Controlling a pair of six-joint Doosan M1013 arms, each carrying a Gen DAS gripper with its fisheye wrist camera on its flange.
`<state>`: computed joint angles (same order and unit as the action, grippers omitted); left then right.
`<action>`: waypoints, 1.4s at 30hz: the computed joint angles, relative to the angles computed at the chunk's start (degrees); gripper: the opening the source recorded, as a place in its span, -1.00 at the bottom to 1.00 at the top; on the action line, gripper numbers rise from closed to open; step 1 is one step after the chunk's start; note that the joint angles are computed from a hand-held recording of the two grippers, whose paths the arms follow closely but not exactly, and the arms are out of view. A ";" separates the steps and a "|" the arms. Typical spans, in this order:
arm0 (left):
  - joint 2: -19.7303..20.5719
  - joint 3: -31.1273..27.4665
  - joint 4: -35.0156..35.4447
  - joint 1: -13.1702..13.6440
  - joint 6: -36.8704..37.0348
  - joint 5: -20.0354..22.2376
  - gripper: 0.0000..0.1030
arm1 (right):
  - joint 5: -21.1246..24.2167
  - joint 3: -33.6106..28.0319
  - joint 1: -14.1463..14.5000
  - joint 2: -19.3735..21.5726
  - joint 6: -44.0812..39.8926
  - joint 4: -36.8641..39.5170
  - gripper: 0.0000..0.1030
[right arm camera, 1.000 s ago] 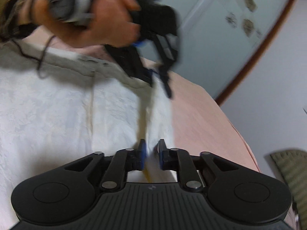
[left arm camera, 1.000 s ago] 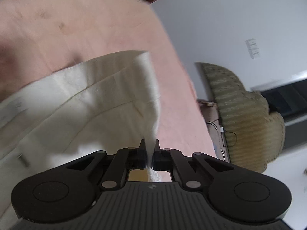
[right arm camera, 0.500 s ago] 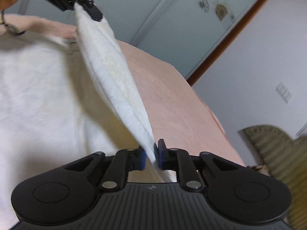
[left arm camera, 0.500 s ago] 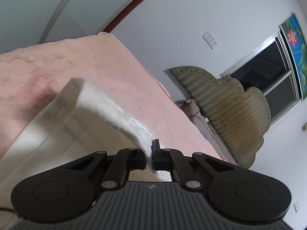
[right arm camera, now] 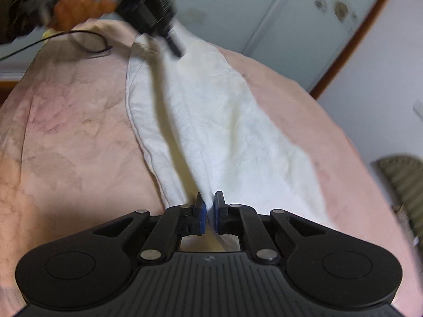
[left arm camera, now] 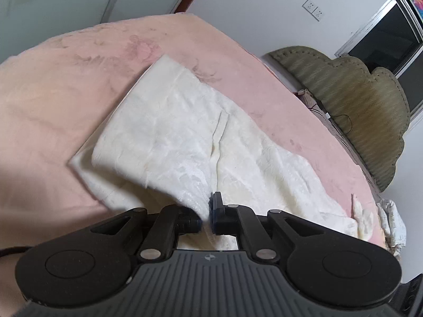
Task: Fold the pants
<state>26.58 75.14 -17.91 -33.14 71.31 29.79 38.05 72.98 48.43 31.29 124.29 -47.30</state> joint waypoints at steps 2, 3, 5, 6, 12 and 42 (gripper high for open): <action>-1.03 0.87 5.24 -0.77 -2.87 -1.17 -0.84 | -0.42 0.37 0.35 -0.19 2.31 -1.22 -0.88; -1.46 1.24 7.20 -1.07 -3.67 -1.66 -0.83 | 0.04 0.39 0.53 -0.38 2.10 -0.24 -0.88; -1.63 1.13 11.00 -1.53 -5.30 -1.31 -0.74 | -0.74 0.82 0.38 -0.79 1.57 0.66 -0.88; -1.39 0.84 13.06 -1.76 -6.88 -0.47 -0.71 | -0.48 0.82 0.42 -0.74 1.35 0.80 -0.89; -0.62 -0.26 16.53 -1.82 -13.07 0.59 -0.47 | -0.84 1.63 0.58 -0.29 14.13 -5.73 -0.83; 3.33 -6.20 -13.30 -14.40 52.12 3.29 0.14 | 24.13 25.31 -0.25 -16.45 74.06 -8.07 0.40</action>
<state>29.90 68.94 -31.21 -47.54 123.43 33.08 62.18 98.29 48.18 14.84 198.35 -55.37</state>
